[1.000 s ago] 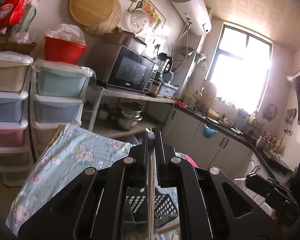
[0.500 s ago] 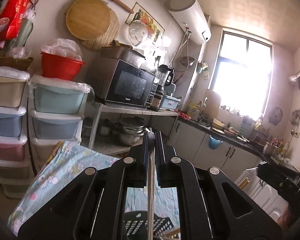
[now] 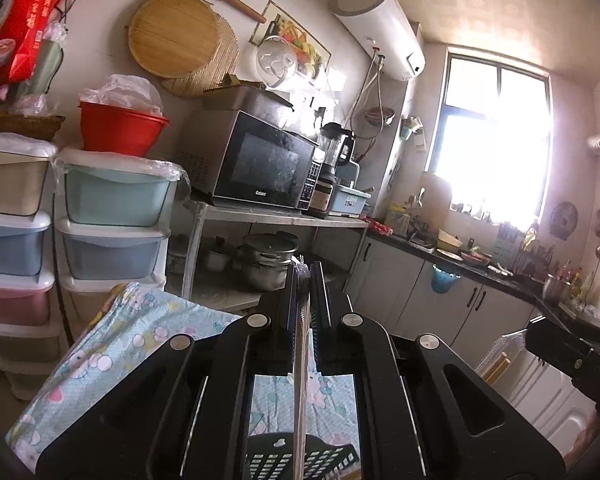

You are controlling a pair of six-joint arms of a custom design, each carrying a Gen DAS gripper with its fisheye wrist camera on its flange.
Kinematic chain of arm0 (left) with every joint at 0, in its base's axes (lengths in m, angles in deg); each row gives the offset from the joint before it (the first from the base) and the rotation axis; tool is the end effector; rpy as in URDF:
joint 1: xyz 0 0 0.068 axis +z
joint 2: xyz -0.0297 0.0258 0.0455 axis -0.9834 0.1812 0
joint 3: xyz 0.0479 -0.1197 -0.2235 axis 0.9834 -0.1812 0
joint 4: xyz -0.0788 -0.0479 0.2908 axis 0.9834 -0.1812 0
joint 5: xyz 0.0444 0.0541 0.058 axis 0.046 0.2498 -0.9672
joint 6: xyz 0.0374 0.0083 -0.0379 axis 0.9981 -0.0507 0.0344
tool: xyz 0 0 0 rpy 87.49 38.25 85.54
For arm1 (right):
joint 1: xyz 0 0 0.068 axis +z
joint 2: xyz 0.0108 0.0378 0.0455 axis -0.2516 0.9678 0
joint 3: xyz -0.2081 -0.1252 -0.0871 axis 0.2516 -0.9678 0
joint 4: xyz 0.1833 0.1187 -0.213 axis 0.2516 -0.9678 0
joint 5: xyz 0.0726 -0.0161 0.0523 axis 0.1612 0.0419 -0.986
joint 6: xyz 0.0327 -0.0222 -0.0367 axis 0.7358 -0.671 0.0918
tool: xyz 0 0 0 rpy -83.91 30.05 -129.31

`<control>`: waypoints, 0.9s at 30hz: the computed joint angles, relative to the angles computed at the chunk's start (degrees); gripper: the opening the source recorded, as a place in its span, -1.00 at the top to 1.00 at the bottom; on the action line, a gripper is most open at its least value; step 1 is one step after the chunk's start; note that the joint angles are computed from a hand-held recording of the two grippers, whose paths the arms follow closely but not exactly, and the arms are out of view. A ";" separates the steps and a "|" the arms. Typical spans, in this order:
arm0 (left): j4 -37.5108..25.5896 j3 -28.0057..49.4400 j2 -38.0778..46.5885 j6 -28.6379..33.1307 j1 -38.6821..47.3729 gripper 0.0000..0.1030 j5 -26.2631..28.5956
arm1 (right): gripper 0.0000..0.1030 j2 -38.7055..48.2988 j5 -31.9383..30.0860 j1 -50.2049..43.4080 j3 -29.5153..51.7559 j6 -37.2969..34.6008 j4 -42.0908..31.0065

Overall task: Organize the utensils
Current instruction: 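Lower chopsticks into the caddy and open the left gripper while the right does likewise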

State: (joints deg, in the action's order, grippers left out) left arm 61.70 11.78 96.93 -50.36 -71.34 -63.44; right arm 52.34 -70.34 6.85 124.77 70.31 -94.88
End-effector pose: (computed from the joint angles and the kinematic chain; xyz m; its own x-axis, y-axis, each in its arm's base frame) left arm 0.2019 0.0176 0.3182 -0.1874 -0.2458 -0.9510 0.1403 0.9515 -0.2736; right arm 0.1647 0.0736 0.3538 -0.2317 -0.0459 -0.9717 -0.5613 0.8221 0.0951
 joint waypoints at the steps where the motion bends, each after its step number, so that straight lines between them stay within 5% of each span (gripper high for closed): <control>1: 0.53 -0.46 0.07 0.17 -0.38 0.93 -0.43 | 0.98 0.19 -0.21 -0.24 -0.32 0.06 0.01; 16: 4.38 -5.20 2.65 2.20 -3.20 0.92 -2.69 | 0.98 0.76 -1.91 -2.25 -2.49 0.70 -1.36; 27: 1.08 -6.18 2.48 3.02 -0.55 0.41 -0.36 | 0.97 0.52 -3.75 -3.64 -3.73 1.77 -2.92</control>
State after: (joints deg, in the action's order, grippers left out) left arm 62.78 5.60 99.41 -47.33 -71.89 -63.79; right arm 52.85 -74.09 3.21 121.04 72.08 -97.80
